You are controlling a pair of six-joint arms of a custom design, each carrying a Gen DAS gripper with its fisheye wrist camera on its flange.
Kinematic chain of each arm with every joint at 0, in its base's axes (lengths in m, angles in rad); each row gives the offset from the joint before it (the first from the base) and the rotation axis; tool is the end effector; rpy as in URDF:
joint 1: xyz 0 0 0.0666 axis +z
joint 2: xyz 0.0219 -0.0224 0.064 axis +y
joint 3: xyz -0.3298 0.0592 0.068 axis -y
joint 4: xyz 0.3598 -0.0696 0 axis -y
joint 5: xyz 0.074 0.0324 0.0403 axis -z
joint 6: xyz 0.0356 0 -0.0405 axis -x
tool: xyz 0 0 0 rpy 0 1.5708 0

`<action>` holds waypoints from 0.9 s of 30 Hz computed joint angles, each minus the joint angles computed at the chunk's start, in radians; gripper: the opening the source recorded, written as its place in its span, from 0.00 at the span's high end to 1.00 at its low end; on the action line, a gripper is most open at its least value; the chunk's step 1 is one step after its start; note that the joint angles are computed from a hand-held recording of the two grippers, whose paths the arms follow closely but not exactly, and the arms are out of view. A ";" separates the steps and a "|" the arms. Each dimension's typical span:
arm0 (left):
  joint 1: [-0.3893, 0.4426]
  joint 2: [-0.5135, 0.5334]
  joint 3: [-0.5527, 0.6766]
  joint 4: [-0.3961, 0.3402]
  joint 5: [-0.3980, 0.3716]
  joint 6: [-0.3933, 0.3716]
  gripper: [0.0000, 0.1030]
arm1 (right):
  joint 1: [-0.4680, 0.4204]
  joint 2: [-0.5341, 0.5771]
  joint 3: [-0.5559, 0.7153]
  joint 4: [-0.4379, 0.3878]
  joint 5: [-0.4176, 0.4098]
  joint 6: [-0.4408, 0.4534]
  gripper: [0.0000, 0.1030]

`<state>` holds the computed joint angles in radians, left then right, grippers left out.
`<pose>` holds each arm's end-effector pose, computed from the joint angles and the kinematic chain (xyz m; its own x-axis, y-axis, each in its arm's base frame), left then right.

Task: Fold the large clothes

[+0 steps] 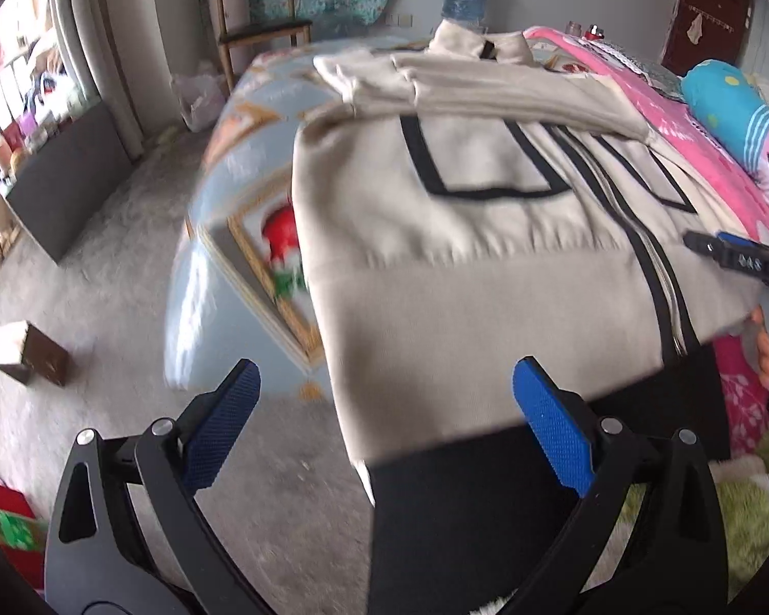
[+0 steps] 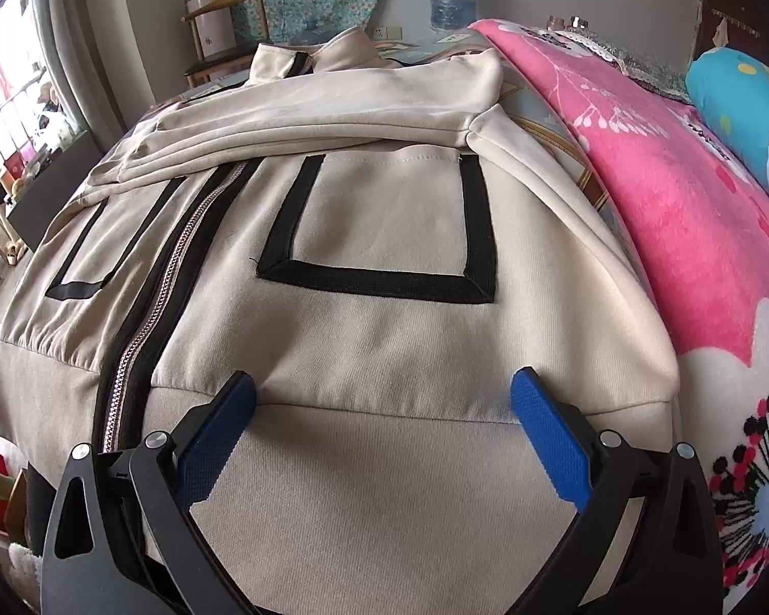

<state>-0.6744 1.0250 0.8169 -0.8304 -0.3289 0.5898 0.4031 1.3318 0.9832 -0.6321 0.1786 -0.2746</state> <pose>0.2532 -0.1882 0.2806 -0.8168 -0.0209 -0.5766 0.0104 0.9986 -0.0510 0.3784 0.1541 0.2535 -0.8157 -0.0577 -0.5756 -0.0768 0.9970 0.0088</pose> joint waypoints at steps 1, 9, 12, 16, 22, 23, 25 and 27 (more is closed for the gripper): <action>-0.007 -0.006 -0.011 0.000 0.007 0.018 0.08 | -0.001 0.001 0.001 -0.001 -0.001 0.001 0.06; 0.023 -0.018 -0.068 0.058 0.117 0.066 0.40 | 0.000 0.001 0.007 -0.013 -0.003 0.004 0.06; 0.056 -0.018 -0.080 0.074 0.167 0.072 0.51 | -0.004 0.002 0.009 -0.018 -0.010 0.006 0.06; 0.068 -0.034 -0.086 0.084 0.188 0.071 0.69 | -0.001 0.004 0.011 -0.020 -0.005 0.004 0.06; 0.058 -0.091 -0.091 0.119 0.227 0.029 0.76 | 0.000 0.006 0.012 -0.021 -0.002 0.000 0.06; 0.062 -0.082 -0.085 0.115 0.233 0.029 0.76 | 0.000 0.005 0.010 -0.020 -0.003 0.000 0.06; 0.079 -0.057 -0.077 0.110 0.248 0.034 0.76 | 0.001 0.005 0.010 -0.018 -0.004 0.001 0.06; 0.096 -0.033 -0.071 0.111 0.267 0.045 0.76 | 0.003 0.006 0.012 -0.021 -0.002 0.001 0.06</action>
<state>-0.5786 0.9923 0.7461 -0.7194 -0.0615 0.6350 0.4060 1.3380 0.9949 -0.6534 0.1769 -0.2734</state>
